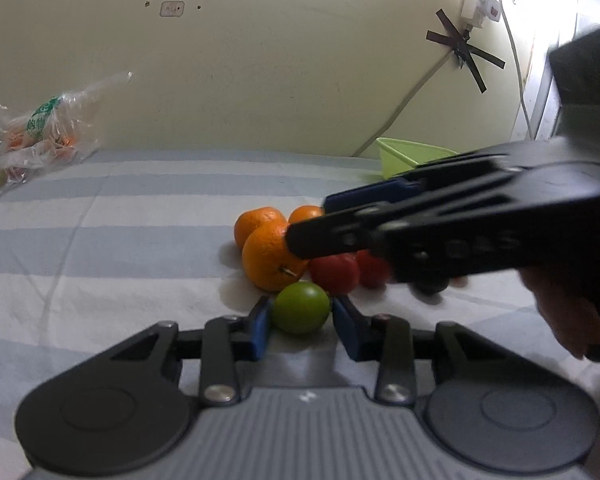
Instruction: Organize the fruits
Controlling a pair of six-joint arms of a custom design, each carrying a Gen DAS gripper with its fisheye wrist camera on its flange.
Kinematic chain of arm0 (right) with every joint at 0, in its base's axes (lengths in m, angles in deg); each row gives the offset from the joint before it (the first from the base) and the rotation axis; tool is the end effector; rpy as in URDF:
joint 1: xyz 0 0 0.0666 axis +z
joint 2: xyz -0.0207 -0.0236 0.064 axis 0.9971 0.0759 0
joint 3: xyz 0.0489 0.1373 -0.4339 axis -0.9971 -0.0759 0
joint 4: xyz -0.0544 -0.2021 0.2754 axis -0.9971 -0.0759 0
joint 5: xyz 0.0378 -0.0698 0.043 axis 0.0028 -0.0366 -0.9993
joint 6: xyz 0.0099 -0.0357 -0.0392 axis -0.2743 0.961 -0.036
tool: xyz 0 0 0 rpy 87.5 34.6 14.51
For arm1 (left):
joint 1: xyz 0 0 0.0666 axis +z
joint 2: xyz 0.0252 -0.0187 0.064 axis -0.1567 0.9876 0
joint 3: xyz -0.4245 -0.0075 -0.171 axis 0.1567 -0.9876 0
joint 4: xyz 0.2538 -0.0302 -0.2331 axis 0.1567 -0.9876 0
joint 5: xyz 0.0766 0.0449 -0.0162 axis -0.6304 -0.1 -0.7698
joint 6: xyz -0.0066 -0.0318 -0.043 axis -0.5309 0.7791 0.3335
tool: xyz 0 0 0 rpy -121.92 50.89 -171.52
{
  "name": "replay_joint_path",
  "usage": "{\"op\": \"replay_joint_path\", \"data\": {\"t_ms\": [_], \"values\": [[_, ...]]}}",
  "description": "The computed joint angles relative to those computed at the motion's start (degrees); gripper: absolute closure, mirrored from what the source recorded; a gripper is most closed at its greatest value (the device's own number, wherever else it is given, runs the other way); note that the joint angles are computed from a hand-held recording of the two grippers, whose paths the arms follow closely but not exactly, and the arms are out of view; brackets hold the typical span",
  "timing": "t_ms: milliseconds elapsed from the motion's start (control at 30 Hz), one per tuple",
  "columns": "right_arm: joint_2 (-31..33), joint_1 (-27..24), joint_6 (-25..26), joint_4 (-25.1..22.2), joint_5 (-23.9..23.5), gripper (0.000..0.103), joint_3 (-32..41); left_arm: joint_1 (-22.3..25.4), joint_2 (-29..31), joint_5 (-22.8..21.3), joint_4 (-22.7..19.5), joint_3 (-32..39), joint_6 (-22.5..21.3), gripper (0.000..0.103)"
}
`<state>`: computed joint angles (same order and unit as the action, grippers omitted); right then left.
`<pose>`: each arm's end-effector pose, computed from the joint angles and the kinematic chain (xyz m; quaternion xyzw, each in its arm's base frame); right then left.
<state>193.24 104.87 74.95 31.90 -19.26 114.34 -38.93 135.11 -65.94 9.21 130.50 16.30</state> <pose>0.5920 0.2253 0.3078 -0.3889 0.8074 0.2457 0.3696 0.4483 -0.2533 0.2334 0.0802 0.8823 -0.1251 0.4467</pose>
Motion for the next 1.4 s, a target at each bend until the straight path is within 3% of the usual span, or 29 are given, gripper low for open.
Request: {"op": "replay_joint_path", "data": {"t_ms": [133,200,267,400,533,667,767,900,1000,1100,1167,1233,1400], "values": [[2.55,1.07,3.07,-9.84,2.27,0.060,5.85,-0.18,-0.26,-0.37,0.51,-0.56,-0.54,0.070],[2.77,1.25,4.65,-11.02,1.57,0.060,6.31,-0.46,-0.51,-0.68,1.07,-1.22,-1.12,0.070],[2.61,1.45,5.99,-11.76,1.36,0.066,6.27,-0.64,-0.79,-0.70,1.51,-1.73,-1.24,0.070],[1.67,1.12,5.59,-10.01,0.73,0.067,4.54,-0.45,-1.36,0.32,2.62,-2.76,-0.46,0.070],[-0.39,-0.82,0.24,-3.27,-2.80,0.068,0.70,0.65,-2.03,4.19,4.53,-3.47,2.02,0.070],[-2.53,-3.81,-6.46,6.24,-2.30,0.068,-3.74,1.22,-2.24,7.14,4.79,-2.50,3.79,0.070],[-3.15,-6.68,-11.55,12.27,-0.43,0.068,-6.03,1.32,-2.19,8.29,3.51,-0.79,3.36,0.070],[-3.43,-10.35,-17.47,21.33,6.00,0.072,-9.10,1.07,-1.08,9.19,1.65,3.66,1.91,0.070],[-2.73,-12.41,-20.58,26.32,8.80,0.083,-10.31,0.45,0.71,9.77,0.27,8.16,0.45,0.070],[-1.54,-13.42,-20.32,28.84,12.41,0.083,-10.12,-0.01,3.76,11.04,-1.96,14.01,-0.06,0.070],[-0.34,-13.86,-20.35,28.90,13.94,0.083,-9.40,-0.26,6.55,12.53,-5.62,19.55,0.66,0.070],[0.94,-14.47,-22.00,28.71,13.43,0.083,-8.65,-0.95,8.95,12.82,-8.62,24.20,-0.46,0.070],[1.00,-14.78,-22.53,33.76,14.25,0.081,-10.68,-2.60,14.03,13.24,-15.25,34.40,-3.13,0.069]]}}
